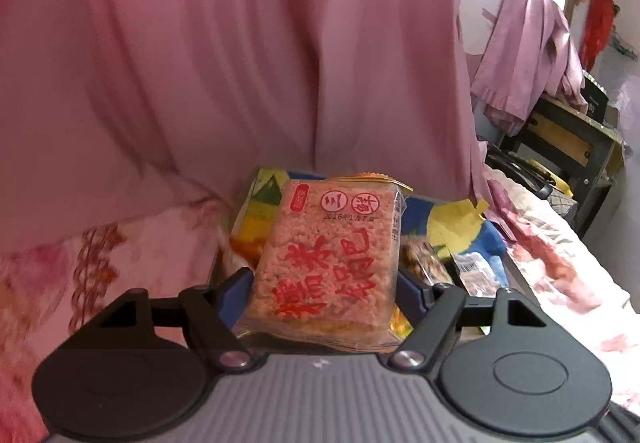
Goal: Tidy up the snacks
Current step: 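Carry the tangerine over the tray with the right tool while the left carries the rice cracker pack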
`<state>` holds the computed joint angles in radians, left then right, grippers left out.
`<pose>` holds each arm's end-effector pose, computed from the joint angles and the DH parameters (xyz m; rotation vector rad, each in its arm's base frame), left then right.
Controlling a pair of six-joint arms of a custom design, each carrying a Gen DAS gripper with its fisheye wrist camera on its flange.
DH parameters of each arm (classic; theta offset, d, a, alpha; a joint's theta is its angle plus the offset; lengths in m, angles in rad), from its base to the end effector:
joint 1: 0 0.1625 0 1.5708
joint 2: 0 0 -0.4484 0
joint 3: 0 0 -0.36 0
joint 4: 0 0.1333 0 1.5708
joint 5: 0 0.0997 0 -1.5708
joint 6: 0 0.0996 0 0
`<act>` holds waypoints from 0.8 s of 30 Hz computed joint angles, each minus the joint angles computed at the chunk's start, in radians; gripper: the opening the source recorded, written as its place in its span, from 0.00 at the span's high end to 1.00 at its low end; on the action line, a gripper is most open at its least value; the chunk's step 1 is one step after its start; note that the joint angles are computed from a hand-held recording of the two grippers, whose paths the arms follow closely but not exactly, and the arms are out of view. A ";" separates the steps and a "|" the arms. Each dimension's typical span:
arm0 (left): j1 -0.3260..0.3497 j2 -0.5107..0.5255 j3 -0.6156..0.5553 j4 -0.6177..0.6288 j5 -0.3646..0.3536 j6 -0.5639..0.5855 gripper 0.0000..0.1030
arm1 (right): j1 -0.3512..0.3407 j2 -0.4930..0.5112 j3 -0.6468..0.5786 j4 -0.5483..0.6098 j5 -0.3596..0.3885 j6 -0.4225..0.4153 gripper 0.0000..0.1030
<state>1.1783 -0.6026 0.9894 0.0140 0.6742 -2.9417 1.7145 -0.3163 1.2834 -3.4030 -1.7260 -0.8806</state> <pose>-0.0808 -0.7471 0.1648 -0.0254 2.0807 -1.3988 0.2270 -0.7453 0.0177 1.1508 -2.2308 1.0102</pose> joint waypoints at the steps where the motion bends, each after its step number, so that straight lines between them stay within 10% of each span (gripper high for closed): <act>1: 0.009 0.009 -0.018 -0.009 0.012 0.024 0.24 | 0.001 0.020 -0.037 0.003 0.001 0.002 0.66; 12: 0.071 0.109 -0.229 0.079 0.040 0.118 0.24 | 0.001 0.227 -0.431 0.080 -0.015 -0.013 0.66; 24: 0.083 0.152 -0.300 0.136 0.035 0.132 0.24 | -0.001 0.291 -0.524 0.150 -0.027 -0.044 0.66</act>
<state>1.2609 -0.4501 0.6896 0.1500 0.7096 -2.8100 1.7140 -0.0253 0.7597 -3.2534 -1.7526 -0.9247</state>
